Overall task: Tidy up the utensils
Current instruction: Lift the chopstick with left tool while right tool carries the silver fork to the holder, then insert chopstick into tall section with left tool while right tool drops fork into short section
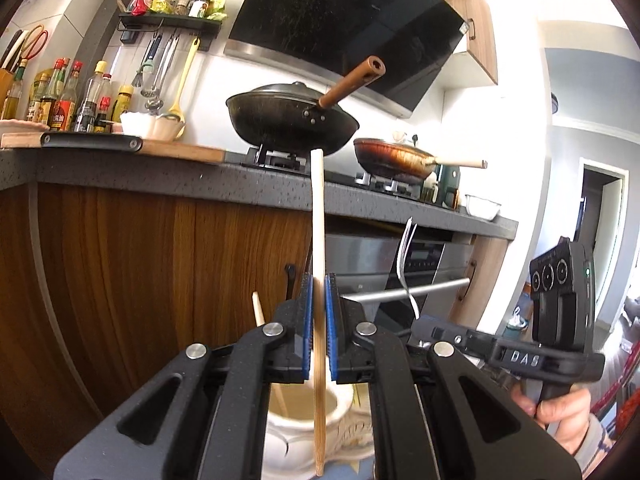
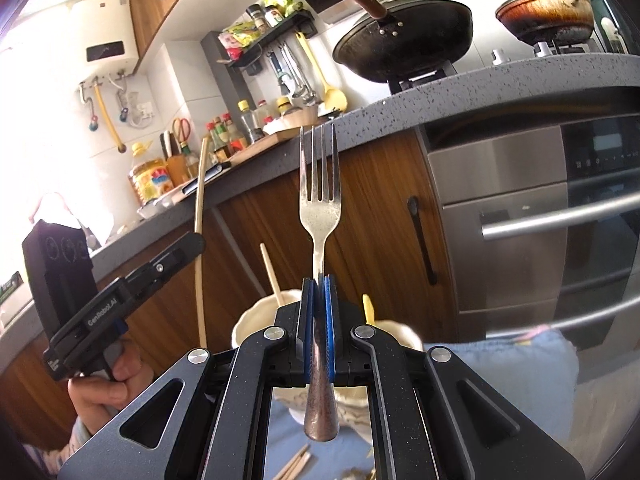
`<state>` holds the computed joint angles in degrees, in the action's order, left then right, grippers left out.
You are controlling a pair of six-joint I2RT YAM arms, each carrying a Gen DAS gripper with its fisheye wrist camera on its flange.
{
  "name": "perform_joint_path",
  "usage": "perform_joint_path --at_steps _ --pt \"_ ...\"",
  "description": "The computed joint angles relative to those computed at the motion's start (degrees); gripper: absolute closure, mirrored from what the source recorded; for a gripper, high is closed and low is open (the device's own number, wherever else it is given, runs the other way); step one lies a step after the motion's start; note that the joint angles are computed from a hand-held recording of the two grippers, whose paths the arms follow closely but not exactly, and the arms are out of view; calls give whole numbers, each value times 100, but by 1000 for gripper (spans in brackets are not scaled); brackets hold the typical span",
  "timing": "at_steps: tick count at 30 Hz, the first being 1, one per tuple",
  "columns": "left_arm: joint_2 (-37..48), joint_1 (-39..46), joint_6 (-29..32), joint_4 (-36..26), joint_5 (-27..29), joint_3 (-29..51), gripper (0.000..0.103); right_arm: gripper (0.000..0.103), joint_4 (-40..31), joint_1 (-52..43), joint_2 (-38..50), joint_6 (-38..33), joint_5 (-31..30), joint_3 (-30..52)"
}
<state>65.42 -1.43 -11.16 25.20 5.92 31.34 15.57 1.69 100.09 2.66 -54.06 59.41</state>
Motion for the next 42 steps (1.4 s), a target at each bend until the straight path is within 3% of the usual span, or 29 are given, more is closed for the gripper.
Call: perform_joint_path --at_steps 14,20,30,42 --pt "1162 179 -219 1323 -220 295 97 97 951 375 366 261 859 61" --pt "1553 129 -262 1592 -325 152 97 97 1092 498 556 -1 1186 -34" --pt "1423 -266 125 1297 -776 -283 97 97 771 533 429 -671 1533 -394" --pt "1529 -399 347 356 -1202 97 97 97 88 800 495 -1160 2253 -214"
